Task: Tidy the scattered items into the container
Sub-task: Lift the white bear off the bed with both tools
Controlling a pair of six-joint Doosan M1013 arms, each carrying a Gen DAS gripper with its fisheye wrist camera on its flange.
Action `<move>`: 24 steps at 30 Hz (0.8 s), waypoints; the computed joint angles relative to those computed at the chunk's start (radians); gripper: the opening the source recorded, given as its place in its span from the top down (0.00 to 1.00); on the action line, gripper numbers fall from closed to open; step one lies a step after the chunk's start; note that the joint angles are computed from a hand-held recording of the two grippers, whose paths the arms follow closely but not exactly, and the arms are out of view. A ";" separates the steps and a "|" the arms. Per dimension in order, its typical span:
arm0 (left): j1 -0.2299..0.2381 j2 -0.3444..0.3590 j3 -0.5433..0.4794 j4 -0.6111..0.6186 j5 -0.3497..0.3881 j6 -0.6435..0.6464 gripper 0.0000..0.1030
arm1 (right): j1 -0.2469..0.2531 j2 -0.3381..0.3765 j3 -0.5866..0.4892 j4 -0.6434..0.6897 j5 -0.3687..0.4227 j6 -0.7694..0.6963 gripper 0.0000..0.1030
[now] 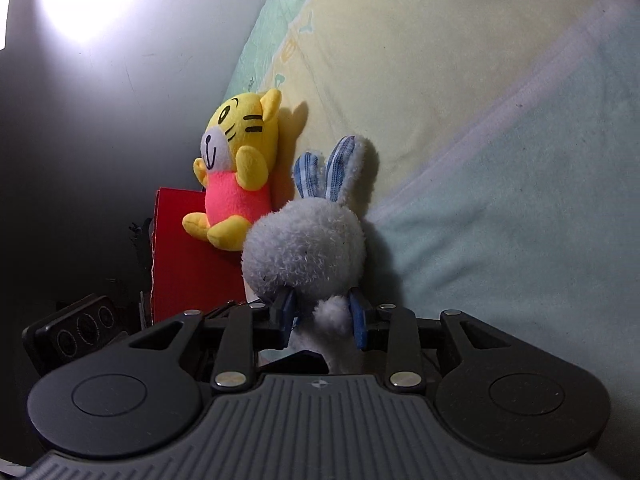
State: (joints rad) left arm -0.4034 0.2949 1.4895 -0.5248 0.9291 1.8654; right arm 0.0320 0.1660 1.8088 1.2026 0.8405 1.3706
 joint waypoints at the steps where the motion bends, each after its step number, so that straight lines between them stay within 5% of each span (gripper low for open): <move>1: -0.005 -0.007 0.006 0.019 -0.022 -0.003 0.05 | 0.001 -0.003 0.003 0.011 -0.012 -0.009 0.67; 8: -0.029 0.010 0.000 0.116 -0.060 -0.075 0.05 | 0.030 -0.007 -0.015 -0.077 -0.098 -0.057 0.51; 14: -0.039 0.011 0.012 0.170 -0.088 -0.132 0.05 | 0.034 0.014 -0.009 -0.023 -0.117 -0.099 0.45; 18: -0.042 0.006 0.021 0.176 -0.104 -0.111 0.08 | 0.031 0.015 -0.007 -0.020 -0.113 -0.082 0.47; 21: -0.039 -0.004 0.030 0.151 -0.108 -0.065 0.09 | 0.020 0.010 0.004 0.033 -0.089 -0.105 0.65; 24: -0.045 -0.015 0.043 0.159 -0.123 -0.052 0.09 | 0.024 0.004 0.003 0.014 -0.084 -0.079 0.65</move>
State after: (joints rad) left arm -0.4485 0.2804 1.5326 -0.3654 0.8060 1.8130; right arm 0.0559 0.1696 1.8114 1.2163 0.7564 1.2920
